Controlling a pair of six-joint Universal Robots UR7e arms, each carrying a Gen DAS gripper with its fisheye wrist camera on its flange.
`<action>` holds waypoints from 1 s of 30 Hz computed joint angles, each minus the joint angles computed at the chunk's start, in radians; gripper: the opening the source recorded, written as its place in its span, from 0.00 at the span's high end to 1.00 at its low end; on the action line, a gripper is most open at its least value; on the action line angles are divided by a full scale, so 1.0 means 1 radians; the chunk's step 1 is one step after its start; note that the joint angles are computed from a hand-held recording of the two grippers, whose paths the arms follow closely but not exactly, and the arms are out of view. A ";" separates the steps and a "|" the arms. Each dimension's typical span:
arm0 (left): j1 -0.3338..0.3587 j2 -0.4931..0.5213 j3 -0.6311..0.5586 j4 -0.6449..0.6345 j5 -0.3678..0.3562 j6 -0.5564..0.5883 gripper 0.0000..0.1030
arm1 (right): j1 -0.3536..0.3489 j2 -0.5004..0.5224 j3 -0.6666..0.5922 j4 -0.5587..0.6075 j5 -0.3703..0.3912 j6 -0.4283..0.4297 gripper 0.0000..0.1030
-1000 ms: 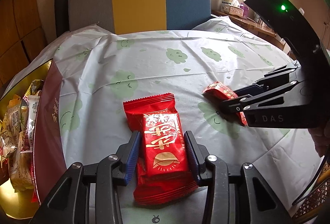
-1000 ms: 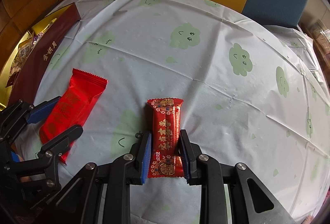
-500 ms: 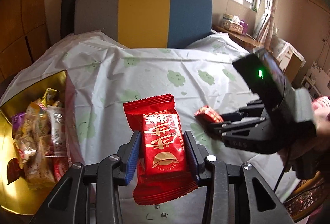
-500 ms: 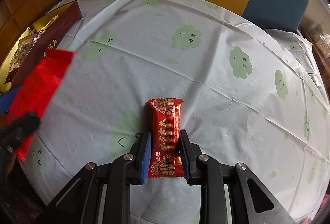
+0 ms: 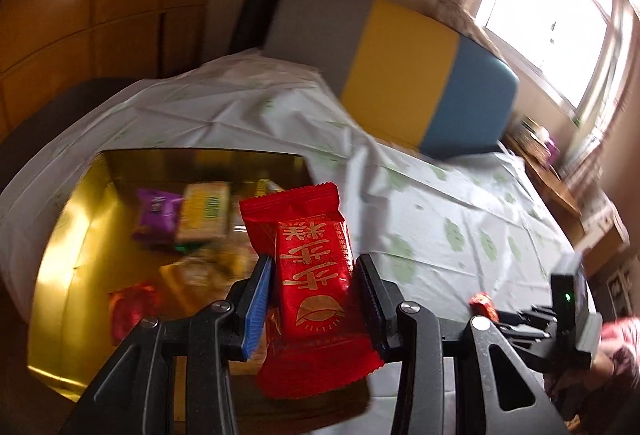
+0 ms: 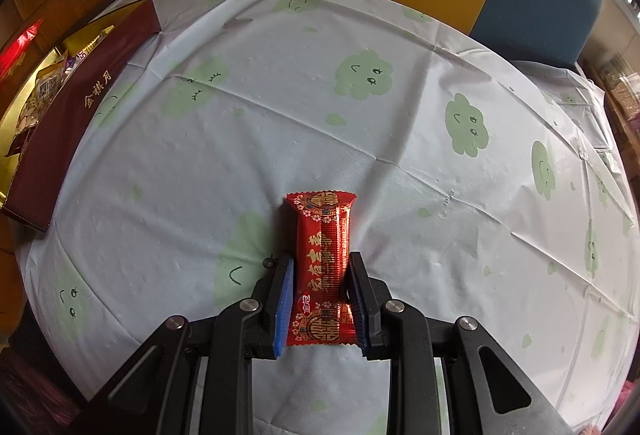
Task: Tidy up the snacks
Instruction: 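Carry the large red packet with the left gripper into the gold tray and release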
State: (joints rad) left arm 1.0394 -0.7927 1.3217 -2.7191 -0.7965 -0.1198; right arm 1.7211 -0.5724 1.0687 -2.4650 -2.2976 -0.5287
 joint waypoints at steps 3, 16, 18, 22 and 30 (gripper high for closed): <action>0.025 -0.032 0.016 0.015 0.029 -0.064 0.59 | 0.001 0.001 0.000 -0.002 -0.002 -0.002 0.74; 0.098 -0.101 0.043 0.069 0.040 -0.240 0.59 | 0.001 0.001 0.000 -0.004 -0.004 -0.003 0.74; 0.102 -0.099 0.040 0.080 0.034 -0.256 0.59 | 0.001 0.002 -0.001 -0.004 -0.005 -0.004 0.74; 0.113 -0.097 0.031 0.108 0.019 -0.289 0.59 | 0.001 0.002 0.000 -0.004 -0.004 -0.003 0.74; 0.125 -0.089 0.006 0.131 0.002 -0.317 0.59 | 0.002 0.002 -0.001 -0.005 -0.006 -0.004 0.74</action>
State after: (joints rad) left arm 1.1648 -0.8820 1.3275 -2.5878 -0.7942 -0.4364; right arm 1.7231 -0.5704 1.0682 -2.4699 -2.3036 -0.5330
